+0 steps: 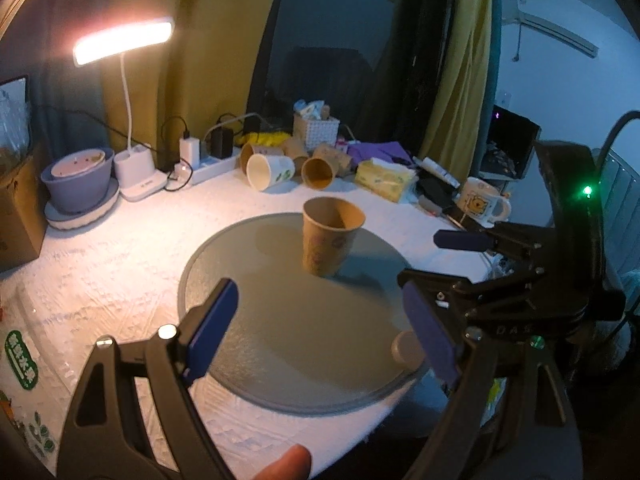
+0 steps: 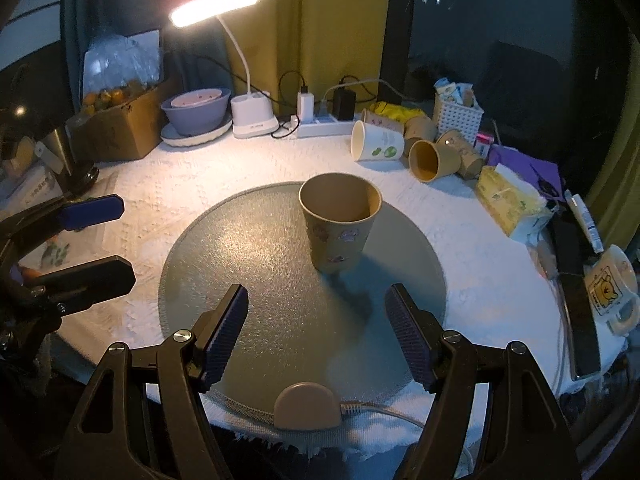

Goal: Flip cup upright
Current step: 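Open the right gripper and pull it back from the cup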

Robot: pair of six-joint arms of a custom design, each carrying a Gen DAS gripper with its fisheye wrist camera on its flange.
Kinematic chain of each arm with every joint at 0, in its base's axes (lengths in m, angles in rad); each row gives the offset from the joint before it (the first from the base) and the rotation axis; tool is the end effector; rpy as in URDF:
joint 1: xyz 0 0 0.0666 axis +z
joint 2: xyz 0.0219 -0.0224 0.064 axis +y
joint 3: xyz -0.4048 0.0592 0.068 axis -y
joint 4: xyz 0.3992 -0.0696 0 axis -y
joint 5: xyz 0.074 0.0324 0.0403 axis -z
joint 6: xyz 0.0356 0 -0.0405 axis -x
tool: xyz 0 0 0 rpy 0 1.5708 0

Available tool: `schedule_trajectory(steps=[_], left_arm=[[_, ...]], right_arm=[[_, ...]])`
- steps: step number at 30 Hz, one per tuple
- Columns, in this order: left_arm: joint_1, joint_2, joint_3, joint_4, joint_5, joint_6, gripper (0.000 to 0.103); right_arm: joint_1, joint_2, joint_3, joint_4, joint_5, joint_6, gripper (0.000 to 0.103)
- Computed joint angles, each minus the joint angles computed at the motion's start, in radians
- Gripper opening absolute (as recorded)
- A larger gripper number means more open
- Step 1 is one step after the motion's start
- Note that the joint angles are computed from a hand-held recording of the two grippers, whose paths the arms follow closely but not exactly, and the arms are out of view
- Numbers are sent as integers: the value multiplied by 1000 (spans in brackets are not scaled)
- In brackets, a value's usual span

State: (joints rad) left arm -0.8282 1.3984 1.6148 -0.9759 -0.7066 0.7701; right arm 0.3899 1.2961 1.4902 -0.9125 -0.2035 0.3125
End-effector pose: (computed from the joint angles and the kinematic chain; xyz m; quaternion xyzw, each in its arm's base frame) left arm 0.3430 -0.3401 0.5570 -0.1114 0.8657 -0.0437 0.4860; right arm 0.4146 0.1777 0.5439 -0.3511 0.8361 0.1083 0.4074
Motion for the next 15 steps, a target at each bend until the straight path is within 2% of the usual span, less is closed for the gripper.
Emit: schedule_trajectory(steps=[10, 15], left_arm=[[-55, 4, 47, -28, -97, -20, 86], [-88, -4, 56, 9, -151, -52, 86]], right_arm=[[-10, -87, -36, 34, -12, -6, 74], [-15, -130, -48, 50, -14, -8, 74]])
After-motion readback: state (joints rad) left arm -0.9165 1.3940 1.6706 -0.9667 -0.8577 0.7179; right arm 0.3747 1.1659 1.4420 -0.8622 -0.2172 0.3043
